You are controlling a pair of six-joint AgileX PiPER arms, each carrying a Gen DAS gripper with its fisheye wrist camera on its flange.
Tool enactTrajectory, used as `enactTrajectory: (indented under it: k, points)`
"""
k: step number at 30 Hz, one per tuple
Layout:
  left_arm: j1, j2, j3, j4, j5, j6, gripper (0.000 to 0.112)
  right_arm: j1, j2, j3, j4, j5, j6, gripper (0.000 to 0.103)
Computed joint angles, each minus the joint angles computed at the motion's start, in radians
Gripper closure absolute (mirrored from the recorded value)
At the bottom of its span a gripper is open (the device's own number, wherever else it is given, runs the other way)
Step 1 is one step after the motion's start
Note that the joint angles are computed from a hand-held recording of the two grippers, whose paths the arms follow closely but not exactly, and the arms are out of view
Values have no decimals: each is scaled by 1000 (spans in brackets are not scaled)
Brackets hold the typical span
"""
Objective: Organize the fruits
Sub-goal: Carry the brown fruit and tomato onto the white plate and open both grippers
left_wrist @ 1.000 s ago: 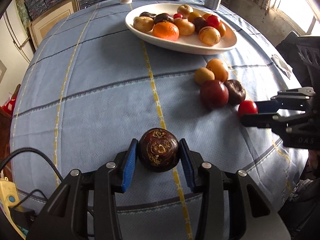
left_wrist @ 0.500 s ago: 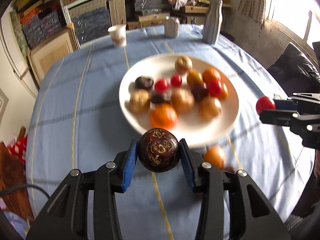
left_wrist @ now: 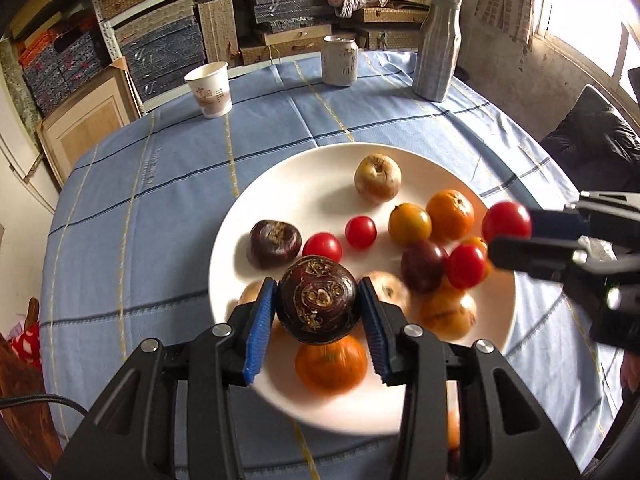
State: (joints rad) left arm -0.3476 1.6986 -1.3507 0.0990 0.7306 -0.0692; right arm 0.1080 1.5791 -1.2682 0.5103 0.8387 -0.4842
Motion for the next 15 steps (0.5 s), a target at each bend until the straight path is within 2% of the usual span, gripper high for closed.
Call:
enactTrajectory:
  k: [15]
  points:
    - [75,233,-234,-83,31,78,71,65,138,-72,-21,-58,-13,73]
